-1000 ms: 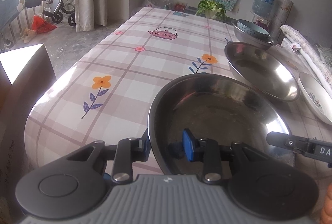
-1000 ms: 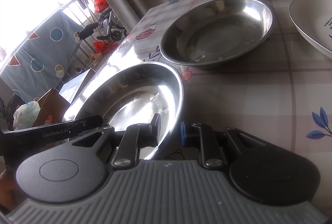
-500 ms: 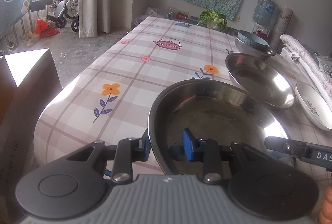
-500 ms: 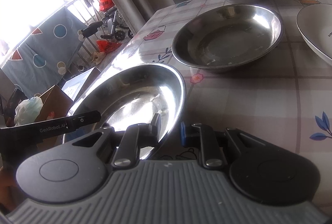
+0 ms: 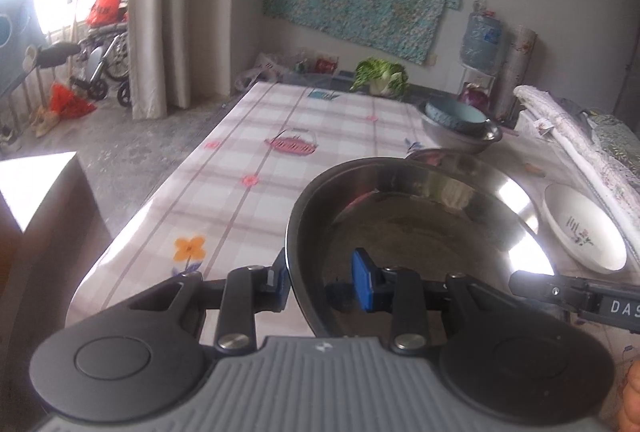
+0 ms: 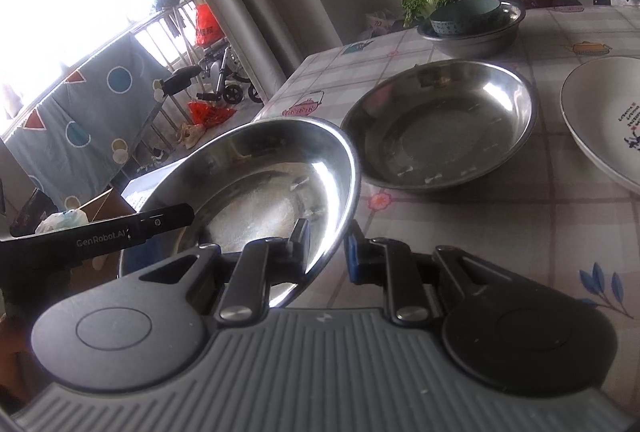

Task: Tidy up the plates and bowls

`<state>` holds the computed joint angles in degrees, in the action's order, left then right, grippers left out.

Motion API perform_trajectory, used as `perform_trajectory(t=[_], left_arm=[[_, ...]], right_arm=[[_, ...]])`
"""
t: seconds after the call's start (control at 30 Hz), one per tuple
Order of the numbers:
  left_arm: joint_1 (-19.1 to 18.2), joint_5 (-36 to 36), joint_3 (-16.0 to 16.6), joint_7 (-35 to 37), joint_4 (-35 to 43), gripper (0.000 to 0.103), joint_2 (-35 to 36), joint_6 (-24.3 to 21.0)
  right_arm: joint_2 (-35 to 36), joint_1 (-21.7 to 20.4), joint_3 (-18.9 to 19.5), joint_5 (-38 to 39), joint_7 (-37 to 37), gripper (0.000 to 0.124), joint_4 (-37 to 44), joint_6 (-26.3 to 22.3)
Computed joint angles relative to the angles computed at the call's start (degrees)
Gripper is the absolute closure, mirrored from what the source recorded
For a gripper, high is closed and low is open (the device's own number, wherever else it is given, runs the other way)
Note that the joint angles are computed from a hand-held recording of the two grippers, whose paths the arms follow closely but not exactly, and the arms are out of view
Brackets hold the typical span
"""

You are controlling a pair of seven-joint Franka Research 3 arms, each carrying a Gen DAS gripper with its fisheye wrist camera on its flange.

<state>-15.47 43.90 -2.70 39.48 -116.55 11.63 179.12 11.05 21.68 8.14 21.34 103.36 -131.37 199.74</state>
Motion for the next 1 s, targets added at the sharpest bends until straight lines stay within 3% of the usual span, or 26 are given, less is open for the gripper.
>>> perform_trajectory(t=[0.23,0.43,0.7,1.0], left_arm=[[4.6,-11.7,-9.3,16.0,9.5,0.07,7.4,-0.4],[5.4,-18.9,-14.7,27.3,21.5,0.07,16.4,-5.3],[1.0,-26.2,-14.0,35.0,38.3,0.07,27.1,-14.0],[-2.1,-31.6,-11.4,38.8,48.9,0.07,33.8,-21.5]], right_arm=[[-1.8,7.1,-6.5,17.5,-12.4,0.105,0.1,1.8],[-1.2,7.0,-7.5,29.3,-21.6,0.104,2.4,2.6],[2.7,4.2,-8.9,31.1,-23.3,0.103,7.3,-0.7],[6.9,2.9,-11.6,24.4,-17.5,0.1,11.5,-5.4]])
